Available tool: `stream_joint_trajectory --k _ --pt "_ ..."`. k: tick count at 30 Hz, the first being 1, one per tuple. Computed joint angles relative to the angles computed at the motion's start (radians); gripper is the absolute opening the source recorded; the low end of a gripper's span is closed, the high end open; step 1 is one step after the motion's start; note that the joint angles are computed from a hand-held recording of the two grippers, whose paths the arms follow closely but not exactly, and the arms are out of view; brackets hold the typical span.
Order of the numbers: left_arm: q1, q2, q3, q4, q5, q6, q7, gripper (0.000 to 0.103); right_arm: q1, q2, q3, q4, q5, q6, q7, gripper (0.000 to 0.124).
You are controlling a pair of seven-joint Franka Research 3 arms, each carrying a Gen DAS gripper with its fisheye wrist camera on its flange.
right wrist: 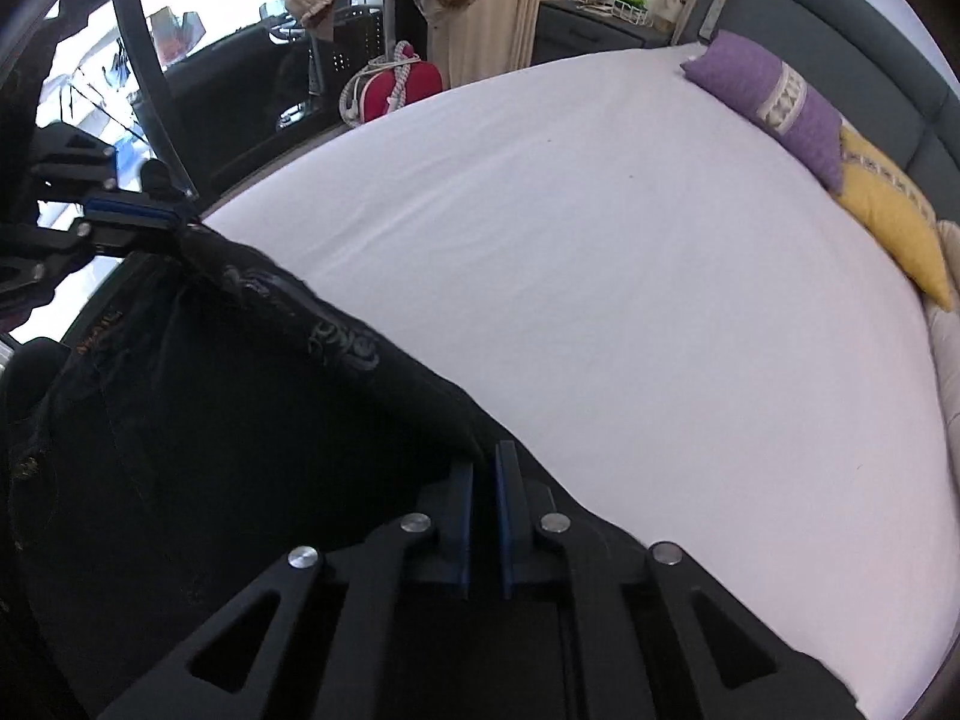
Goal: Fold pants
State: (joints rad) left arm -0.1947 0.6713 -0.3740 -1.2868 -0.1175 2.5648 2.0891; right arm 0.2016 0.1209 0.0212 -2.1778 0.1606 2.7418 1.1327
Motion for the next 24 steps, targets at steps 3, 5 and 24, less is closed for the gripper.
stream_joint_trajectory --k 3,5,24 --pt "0.011 -0.016 -0.006 -0.037 -0.010 0.016 -0.001 0.002 0.001 -0.036 0.008 -0.040 0.032 0.010 -0.005 0.005" --pt "0.019 -0.025 -0.011 -0.059 -0.018 0.031 0.002 0.001 0.003 -0.063 0.014 -0.071 0.065 0.035 -0.003 0.004" --pt "0.137 -0.513 -0.095 -0.733 -0.410 0.180 0.229 0.000 0.087 -0.442 0.125 -0.490 0.086 0.171 0.109 0.003"
